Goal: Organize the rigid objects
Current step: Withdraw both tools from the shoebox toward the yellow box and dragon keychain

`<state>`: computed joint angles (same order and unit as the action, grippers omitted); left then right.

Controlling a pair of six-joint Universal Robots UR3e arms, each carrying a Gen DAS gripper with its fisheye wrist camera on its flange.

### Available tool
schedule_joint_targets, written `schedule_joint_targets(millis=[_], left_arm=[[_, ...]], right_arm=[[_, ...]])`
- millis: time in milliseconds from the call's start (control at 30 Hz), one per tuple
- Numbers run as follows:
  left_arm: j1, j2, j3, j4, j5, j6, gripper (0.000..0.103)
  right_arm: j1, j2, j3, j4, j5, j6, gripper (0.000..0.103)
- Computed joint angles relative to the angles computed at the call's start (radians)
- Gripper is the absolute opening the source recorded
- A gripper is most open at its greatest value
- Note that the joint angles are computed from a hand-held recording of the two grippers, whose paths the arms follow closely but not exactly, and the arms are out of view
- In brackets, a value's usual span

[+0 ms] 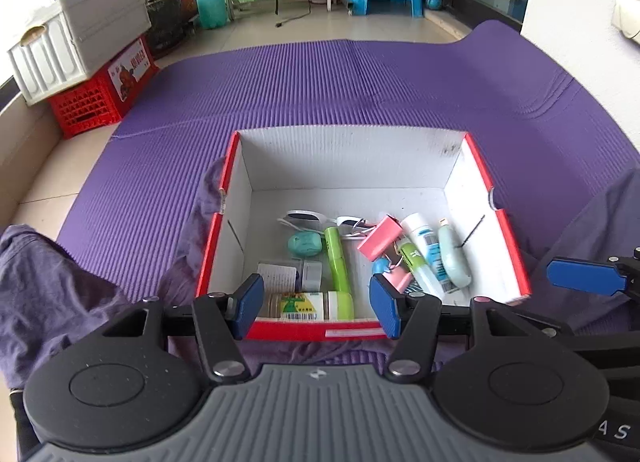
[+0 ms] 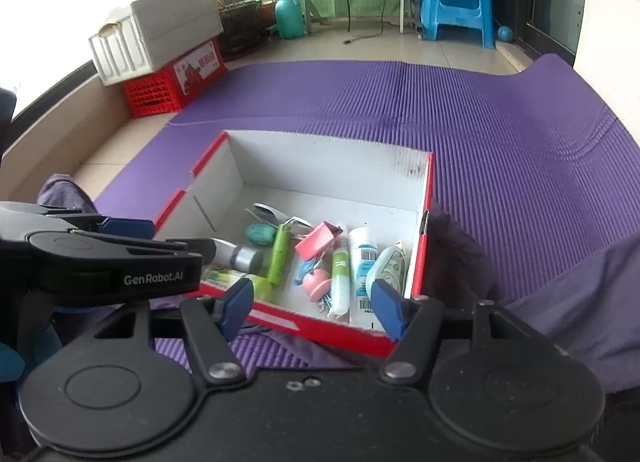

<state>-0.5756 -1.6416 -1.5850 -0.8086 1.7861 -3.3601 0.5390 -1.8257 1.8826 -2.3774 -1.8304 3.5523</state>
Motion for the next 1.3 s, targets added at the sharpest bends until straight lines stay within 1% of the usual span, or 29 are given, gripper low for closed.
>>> schedule_joint_targets(millis=[133,200,233,267,433,533,633,667,833,900,1000,1167,1233,1300], left_arm=[[-0.023,0.076,-0.023,-0.036,0.011,-0.022,0.058],[-0.038,0.107,-0.028,-0.054,0.023,-0.037,0.062],[-0.044,0.121,-0.032,-0.061,0.030,-0.042,0.065],[-0.053,0.136,-0.037,-0.066,0.038,-0.046,0.067],[-0.095,0.197,-0.055,-0.103,0.064,-0.074,0.067],[-0.112,0.237,-0.072,-0.124,0.065,-0.098,0.067],[-0.136,0.276,-0.094,-0.140,0.080,-0.119,0.076],[-0.147,0.289,-0.106,-0.138,0.089,-0.127,0.076],[-0.187,0.347,-0.145,-0.159,0.108,-0.159,0.077],[-0.203,0.368,-0.164,-0.165,0.115,-0.171,0.077],[-0.237,0.395,-0.196,-0.166,0.145,-0.199,0.082],[-0.261,0.443,-0.254,-0.161,0.141,-0.254,0.082],[-0.279,0.456,-0.278,-0.157,0.153,-0.284,0.083],[-0.306,0.465,-0.304,-0.149,0.168,-0.318,0.088]], right_arm=[[0.044,-0.039,-0.006,0.029,-0.027,0.025,0.068],[0.070,-0.058,-0.007,0.040,-0.049,0.044,0.071],[0.082,-0.064,-0.009,0.045,-0.056,0.058,0.072],[0.091,-0.078,-0.007,0.052,-0.059,0.070,0.072],[0.154,-0.114,-0.003,0.081,-0.099,0.117,0.076],[0.188,-0.140,0.006,0.091,-0.112,0.145,0.080],[0.230,-0.159,0.009,0.106,-0.134,0.167,0.084],[0.247,-0.165,0.011,0.109,-0.143,0.175,0.085],[0.335,-0.172,0.014,0.128,-0.208,0.224,0.092],[0.372,-0.170,0.018,0.131,-0.239,0.251,0.097],[0.421,-0.169,0.032,0.133,-0.274,0.288,0.101],[0.473,-0.175,0.060,0.134,-0.295,0.329,0.102],[0.489,-0.184,0.077,0.134,-0.302,0.350,0.102],[0.491,-0.203,0.100,0.131,-0.299,0.365,0.102]])
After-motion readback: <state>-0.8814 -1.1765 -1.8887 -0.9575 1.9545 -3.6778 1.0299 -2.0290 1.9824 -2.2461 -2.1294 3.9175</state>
